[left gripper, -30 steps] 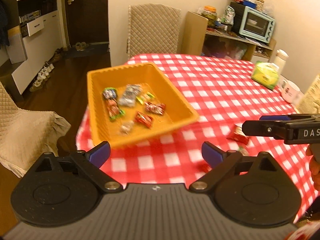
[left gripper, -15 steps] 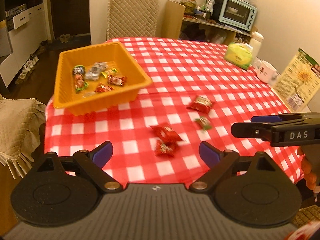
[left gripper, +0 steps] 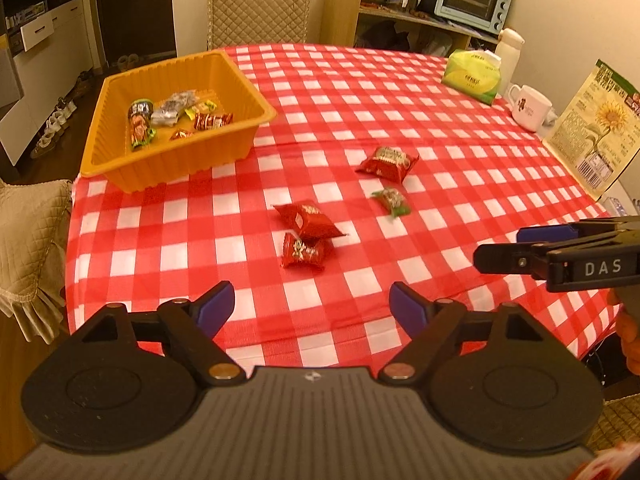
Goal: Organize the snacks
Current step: 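Move both grippers back over the remaining red candies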
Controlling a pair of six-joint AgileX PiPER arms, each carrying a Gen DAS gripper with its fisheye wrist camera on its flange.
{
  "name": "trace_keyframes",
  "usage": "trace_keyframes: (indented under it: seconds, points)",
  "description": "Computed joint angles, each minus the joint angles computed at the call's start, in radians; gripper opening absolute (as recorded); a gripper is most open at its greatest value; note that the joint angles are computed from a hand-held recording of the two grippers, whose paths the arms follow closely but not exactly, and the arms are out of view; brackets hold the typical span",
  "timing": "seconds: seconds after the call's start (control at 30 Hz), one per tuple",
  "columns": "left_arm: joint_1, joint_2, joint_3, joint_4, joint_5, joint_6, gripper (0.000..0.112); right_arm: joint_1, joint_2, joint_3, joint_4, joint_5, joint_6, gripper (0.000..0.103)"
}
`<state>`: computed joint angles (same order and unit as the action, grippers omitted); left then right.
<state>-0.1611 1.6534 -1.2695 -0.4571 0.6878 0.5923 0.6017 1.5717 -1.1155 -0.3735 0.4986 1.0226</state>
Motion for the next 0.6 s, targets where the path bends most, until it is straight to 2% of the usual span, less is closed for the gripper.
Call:
trace_keyframes:
  seconds: [0.27,0.6]
  points:
    - [-0.013,0.047,0.0,0.005,-0.034,0.017,0.075,-0.018,0.018,0.013,0.01,0.015,0.016,0.082]
    - [-0.022,0.153,-0.072,-0.001,-0.056,0.03,0.064,-0.05,0.049,-0.006,0.035,0.023,0.001,0.082]
